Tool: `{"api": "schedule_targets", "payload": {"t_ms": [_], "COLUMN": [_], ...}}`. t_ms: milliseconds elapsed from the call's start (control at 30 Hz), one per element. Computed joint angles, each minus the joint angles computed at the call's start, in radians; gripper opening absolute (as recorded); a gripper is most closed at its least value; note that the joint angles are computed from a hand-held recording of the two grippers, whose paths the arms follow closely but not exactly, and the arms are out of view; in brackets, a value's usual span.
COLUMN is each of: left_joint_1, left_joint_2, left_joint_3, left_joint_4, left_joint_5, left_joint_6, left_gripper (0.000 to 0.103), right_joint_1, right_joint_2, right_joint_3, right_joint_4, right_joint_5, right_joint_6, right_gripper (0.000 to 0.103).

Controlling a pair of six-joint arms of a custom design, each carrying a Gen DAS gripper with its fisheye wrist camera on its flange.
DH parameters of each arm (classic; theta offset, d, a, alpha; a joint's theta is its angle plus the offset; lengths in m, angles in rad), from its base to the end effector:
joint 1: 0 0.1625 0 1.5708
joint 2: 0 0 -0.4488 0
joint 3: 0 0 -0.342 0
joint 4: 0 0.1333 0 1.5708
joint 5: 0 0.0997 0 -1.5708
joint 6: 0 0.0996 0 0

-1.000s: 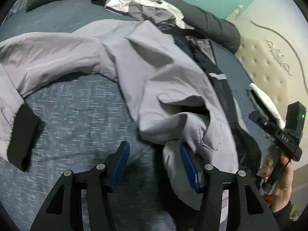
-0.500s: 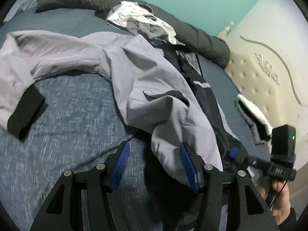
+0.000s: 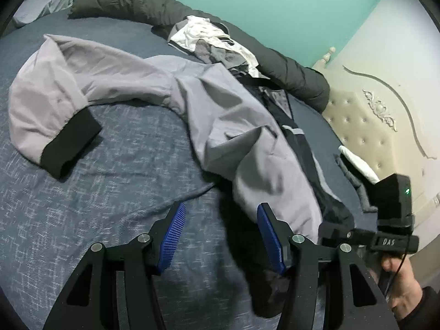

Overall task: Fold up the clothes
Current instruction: 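Grasp the black cuff of the grey sleeve with the left gripper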

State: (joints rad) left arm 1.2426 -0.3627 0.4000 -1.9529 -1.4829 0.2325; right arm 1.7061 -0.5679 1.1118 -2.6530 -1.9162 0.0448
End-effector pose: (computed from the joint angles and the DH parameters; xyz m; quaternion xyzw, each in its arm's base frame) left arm -0.1520 -0.8871 0.2493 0.2651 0.9479 -0.1733 0.0350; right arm 0.2072 -0.7839 0.1976 -0.0027 -0.9508 0.2758 0.1414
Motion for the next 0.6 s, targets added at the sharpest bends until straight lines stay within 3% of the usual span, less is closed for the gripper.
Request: {"api": "schedule_targets", "payload": {"t_ms": [200,367,600], "left_joint_1": [0.019,0.025,0.023], "left_joint_2": [-0.001,0.006,0.008], "left_joint_3": [-0.018,-0.043,-0.050], "left_joint_4": [0.000,0.009,0.036], "left_joint_5": [-0.008,-0.018,-0.048], "left_joint_6": [-0.005,-0.025,-0.008], "left_gripper": [0.059,0.058,0.059], "right_joint_1": [0.017,0.040,0.049], "right_joint_2": [0.003,-0.016,-0.057], "right_joint_3": [-0.001,-0.009,-0.024], "right_joint_4": [-0.022,-0.072,-0.158], "right_joint_5": [-0.062,-0.130,-0.300], "right_joint_6": [-0.049,-0.100,-0.178], "right_gripper": [0.013,0.007,0.003]}}
